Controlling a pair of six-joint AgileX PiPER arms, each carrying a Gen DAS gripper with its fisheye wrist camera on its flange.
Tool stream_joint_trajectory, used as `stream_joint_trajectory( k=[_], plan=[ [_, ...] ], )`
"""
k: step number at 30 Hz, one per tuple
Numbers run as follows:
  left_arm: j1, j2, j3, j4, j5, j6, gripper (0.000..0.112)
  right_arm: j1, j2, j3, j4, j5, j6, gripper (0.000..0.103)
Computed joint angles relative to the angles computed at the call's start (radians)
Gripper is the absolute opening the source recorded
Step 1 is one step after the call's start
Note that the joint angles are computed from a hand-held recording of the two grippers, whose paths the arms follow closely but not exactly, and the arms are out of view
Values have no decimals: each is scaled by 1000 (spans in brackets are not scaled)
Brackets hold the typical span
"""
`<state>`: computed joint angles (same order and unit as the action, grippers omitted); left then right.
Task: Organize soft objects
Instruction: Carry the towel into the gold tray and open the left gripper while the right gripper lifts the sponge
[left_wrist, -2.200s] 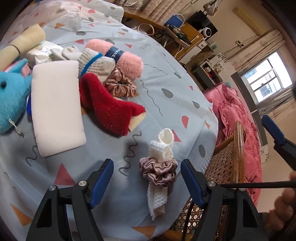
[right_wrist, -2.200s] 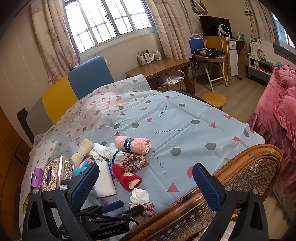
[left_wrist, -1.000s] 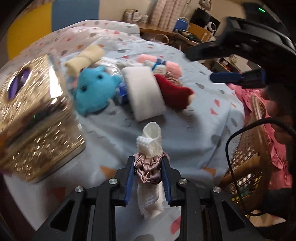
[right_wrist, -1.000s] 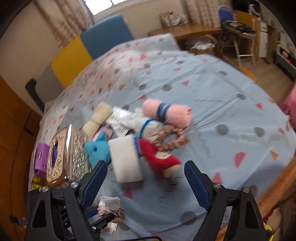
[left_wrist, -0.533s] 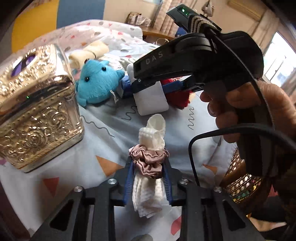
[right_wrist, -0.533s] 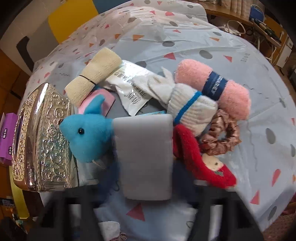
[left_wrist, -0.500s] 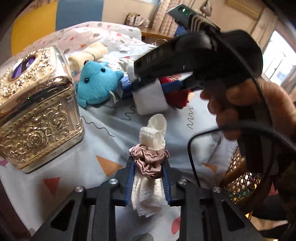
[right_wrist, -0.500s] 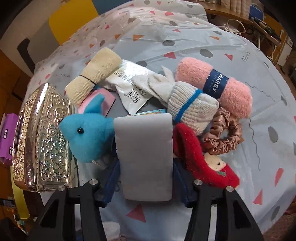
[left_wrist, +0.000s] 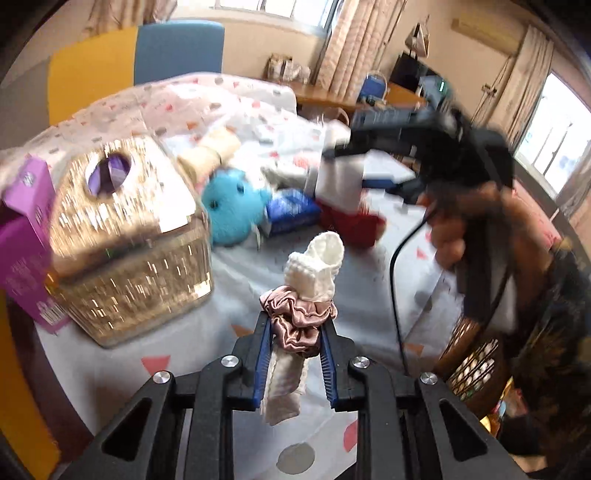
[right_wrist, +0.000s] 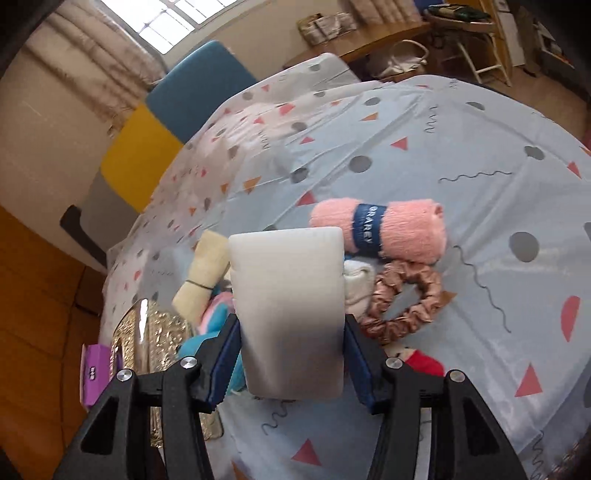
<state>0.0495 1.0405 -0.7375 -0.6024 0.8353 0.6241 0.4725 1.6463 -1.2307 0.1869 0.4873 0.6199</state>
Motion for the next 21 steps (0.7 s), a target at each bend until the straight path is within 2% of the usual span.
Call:
stream_joint_trajectory(
  k=[3, 6, 10, 14, 18, 21],
  plan=[
    [-11, -14, -45, 31, -12, -40, 24, -17, 36, -47, -16, 30, -15, 54],
    [-46, 10, -121, 108, -35, -143, 24, 1, 44, -60, -49, 43, 3, 54],
    [-133, 65, -228, 300, -107, -356, 24, 8, 42, -56, -48, 41, -2, 54],
    [-167, 104, -313, 473, -155, -517, 24, 18, 43, -62, -23, 31, -54, 54],
    [-87, 124, -368, 538, -178, -585, 24, 36, 54, -82, 66, 28, -203, 54],
    [27, 132, -379, 495, -177, -562, 24, 70, 82, -132, 88, 61, -300, 54]
  ],
)
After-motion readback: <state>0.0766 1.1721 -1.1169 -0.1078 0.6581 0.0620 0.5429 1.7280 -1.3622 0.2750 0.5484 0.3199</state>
